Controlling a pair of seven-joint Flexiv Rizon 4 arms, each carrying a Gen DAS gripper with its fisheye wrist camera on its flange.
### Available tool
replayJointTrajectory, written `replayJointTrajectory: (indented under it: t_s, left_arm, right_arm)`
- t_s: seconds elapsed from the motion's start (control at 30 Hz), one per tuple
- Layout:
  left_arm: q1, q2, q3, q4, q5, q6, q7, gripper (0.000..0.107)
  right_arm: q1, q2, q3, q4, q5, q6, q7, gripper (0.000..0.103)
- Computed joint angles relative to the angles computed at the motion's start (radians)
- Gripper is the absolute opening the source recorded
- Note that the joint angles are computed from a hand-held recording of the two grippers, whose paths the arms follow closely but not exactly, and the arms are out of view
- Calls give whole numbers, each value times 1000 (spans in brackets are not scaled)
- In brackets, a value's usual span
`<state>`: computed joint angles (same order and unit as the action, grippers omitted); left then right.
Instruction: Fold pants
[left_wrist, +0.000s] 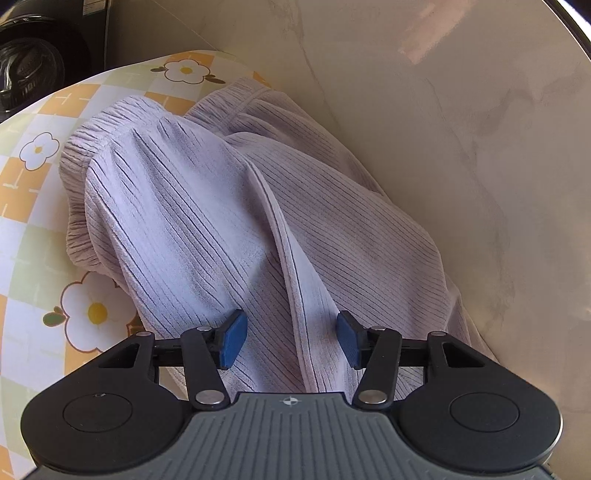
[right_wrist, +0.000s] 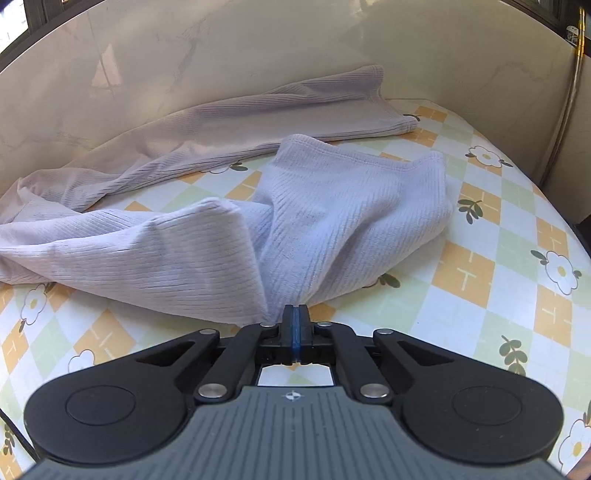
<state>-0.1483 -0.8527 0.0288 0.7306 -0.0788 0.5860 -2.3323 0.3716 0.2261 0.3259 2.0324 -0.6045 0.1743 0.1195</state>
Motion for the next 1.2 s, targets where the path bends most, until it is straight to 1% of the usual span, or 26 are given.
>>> replayJointTrajectory:
  t_s: [0.03, 0.07, 0.1, 0.13, 0.2, 0.3, 0.37, 0.4, 0.43, 0.47, 0.53, 0.6, 0.67, 0.7, 0.73, 0.83, 0.9, 0.93, 1.0, 1.03, 1.07, 1.1, 1.17, 1.2]
  left_arm:
    - [-1, -7, 2, -10, 4, 1, 5, 45]
    - [-3, -10, 4, -19, 12, 3, 17, 28]
    - [-5, -10, 5, -26, 18, -3, 34, 4]
    - [-10, 4, 10, -14, 28, 4, 37, 4]
    - [-17, 60, 16, 67, 47, 67, 43, 4]
    - [-39, 179, 38, 232, 93, 165, 42, 4]
    - [-53, 288, 55, 385, 123, 225, 24, 4]
    - [-59, 328, 60, 443, 136, 241, 13, 4]
    - [-66, 366, 66, 495, 151, 247, 1, 3]
    - [-76, 412, 74, 557, 172, 243, -17, 3]
    - [-85, 478, 77, 646, 202, 233, -52, 3]
    - [-88, 540, 73, 729, 224, 212, -98, 3]
    - [-79, 580, 58, 790, 230, 196, -135, 3]
    - [-73, 593, 50, 810, 230, 188, -146, 4]
    - [-66, 611, 44, 834, 227, 181, -159, 4]
    - [-54, 610, 24, 830, 251, 173, -181, 4]
    - [-50, 604, 17, 817, 264, 163, -186, 4]
    - [-53, 604, 15, 812, 278, 155, -189, 4]
    - [-64, 598, 13, 789, 311, 122, -200, 4]
    - [-65, 591, 12, 778, 319, 107, -205, 4]
    - [-67, 588, 12, 770, 324, 90, -210, 4]
    - [-70, 592, 13, 767, 334, 71, -215, 4]
    - [-78, 616, 15, 779, 357, 41, -222, 4]
    - [-80, 623, 14, 780, 369, 25, -233, 4]
  right_arm:
    - [-5, 18, -1, 13, 10, 13, 24, 0]
    - [-8, 25, 0, 17, 10, 15, 32, 0]
    - [-11, 31, 1, 20, 7, 19, 33, 0]
    - [-14, 37, -1, 24, 2, 34, 30, 0]
    - [-23, 38, -5, 26, -13, 56, 19, 0]
    - [-38, 30, -15, 27, -45, 100, 4, 3]
    - [-50, 22, -25, 28, -74, 137, -13, 8]
    - [-56, 17, -29, 28, -85, 152, -24, 9]
    - [-61, 13, -35, 28, -90, 171, -39, 13]
    - [-66, 9, -40, 29, -95, 188, -52, 23]
    - [-76, 1, -45, 31, -108, 211, -70, 34]
    - [-85, -9, -51, 29, -115, 216, -90, 40]
    - [-94, -20, -56, 24, -123, 205, -106, 56]
    - [-100, -23, -61, 26, -129, 207, -111, 60]
    - [-106, -27, -67, 27, -132, 205, -117, 65]
    - [-121, -56, -82, 11, -126, 165, -121, 80]
    - [-126, -79, -95, -4, -107, 137, -136, 83]
    - [-127, -93, -103, -18, -82, 111, -155, 87]
    - [-130, -96, -114, -20, -41, 104, -170, 87]
    - [-133, -86, -113, -6, -45, 115, -175, 83]
    - [-131, -78, -108, 3, -54, 114, -193, 68]
    - [-129, -69, -103, 10, -55, 114, -208, 60]
    - [-120, -53, -89, 7, -37, 79, -226, 31]
    - [-115, -42, -80, 8, -25, 59, -222, 26]
